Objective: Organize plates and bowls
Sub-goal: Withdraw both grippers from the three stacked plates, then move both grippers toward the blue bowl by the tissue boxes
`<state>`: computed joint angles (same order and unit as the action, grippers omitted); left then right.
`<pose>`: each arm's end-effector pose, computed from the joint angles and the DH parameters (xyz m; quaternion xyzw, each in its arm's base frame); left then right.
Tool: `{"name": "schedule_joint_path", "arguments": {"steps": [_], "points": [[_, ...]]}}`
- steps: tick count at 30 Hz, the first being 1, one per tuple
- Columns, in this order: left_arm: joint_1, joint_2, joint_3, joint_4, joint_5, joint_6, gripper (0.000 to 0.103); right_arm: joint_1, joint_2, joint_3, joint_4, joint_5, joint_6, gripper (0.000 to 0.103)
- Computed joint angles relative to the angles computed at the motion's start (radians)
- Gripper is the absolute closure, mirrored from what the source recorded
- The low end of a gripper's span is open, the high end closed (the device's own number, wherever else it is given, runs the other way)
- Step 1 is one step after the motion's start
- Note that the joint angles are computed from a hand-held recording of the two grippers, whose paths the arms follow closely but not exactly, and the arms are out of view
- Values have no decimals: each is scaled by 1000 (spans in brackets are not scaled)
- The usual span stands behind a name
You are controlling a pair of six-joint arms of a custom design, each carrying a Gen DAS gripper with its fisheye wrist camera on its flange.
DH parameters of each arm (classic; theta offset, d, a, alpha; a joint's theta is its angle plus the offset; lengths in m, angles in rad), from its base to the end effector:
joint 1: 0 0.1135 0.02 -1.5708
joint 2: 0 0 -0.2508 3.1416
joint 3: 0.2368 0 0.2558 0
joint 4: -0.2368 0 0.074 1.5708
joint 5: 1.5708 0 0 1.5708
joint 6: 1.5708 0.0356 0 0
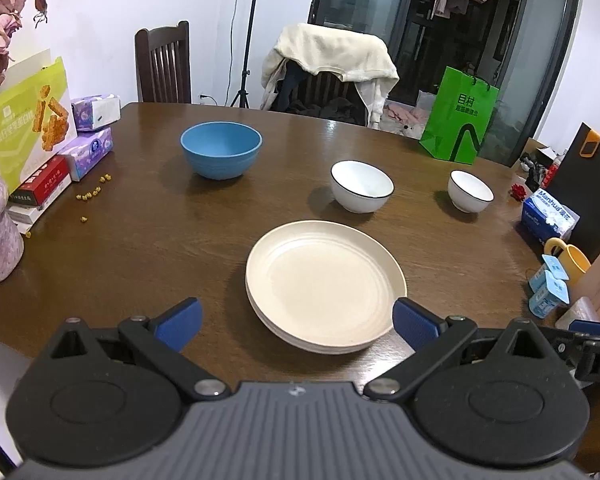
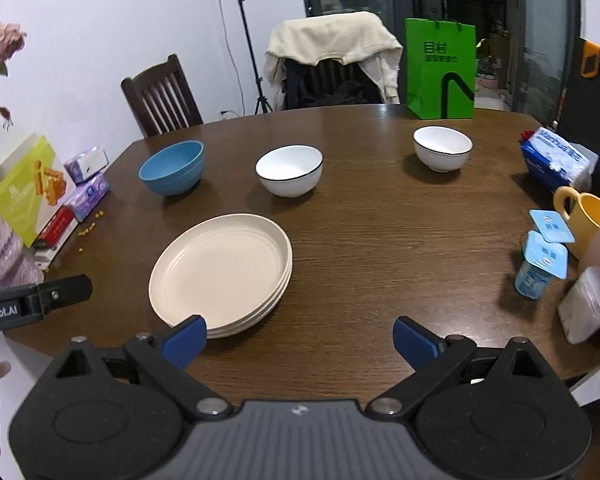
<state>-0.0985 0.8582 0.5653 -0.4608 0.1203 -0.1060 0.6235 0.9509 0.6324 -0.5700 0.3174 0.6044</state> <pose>0.1898 -0.0231 0.2141 0.0205 0.9161 -0.0954 0.3889 0.1666 0.1061 0.2131 0.0440 0.9310 0.0686 0.3558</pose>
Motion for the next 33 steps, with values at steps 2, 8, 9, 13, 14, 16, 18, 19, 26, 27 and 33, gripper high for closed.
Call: {"name": "schedule_joint_path", "arguments": {"steps": [2, 8, 9, 13, 14, 16, 18, 19, 26, 27, 33], "points": [[-16, -17, -5, -15, -12, -5, 0, -2, -34, -15, -12, 1, 12, 3], [-65, -57, -2, -39, -52, -19, 0, 12, -96, -33, -68, 20, 55, 3], [-76, -60, -1, -42, -59, -19, 0, 13, -106, -35, -78, 24, 59, 3], [-118, -62, 6, -53, -80, -21, 0, 15, -135, -38, -114, 40, 75, 3], [-126, -63, 8, -54, -84, -21, 0, 16, -136, -36, -120, 43, 78, 3], [-139, -65, 11, -53, -94, -24, 0, 15, -137, -31, -131, 51, 80, 3], [-140, -68, 13, -55, -92, -28, 0, 14, -144, -28, -138, 61, 80, 3], [-139, -69, 13, -57, -92, -31, 0, 14, -145, -25, -141, 66, 80, 3], [-137, -85, 30, -93, -108, -37, 0, 34, -131, 1, -159, 99, 65, 3], [-132, -91, 34, -102, -108, -39, 0, 39, -125, 7, -163, 101, 63, 3], [-73, -124, 70, -155, -104, -26, 0, 41, -97, 44, -180, 72, 42, 3]]}}
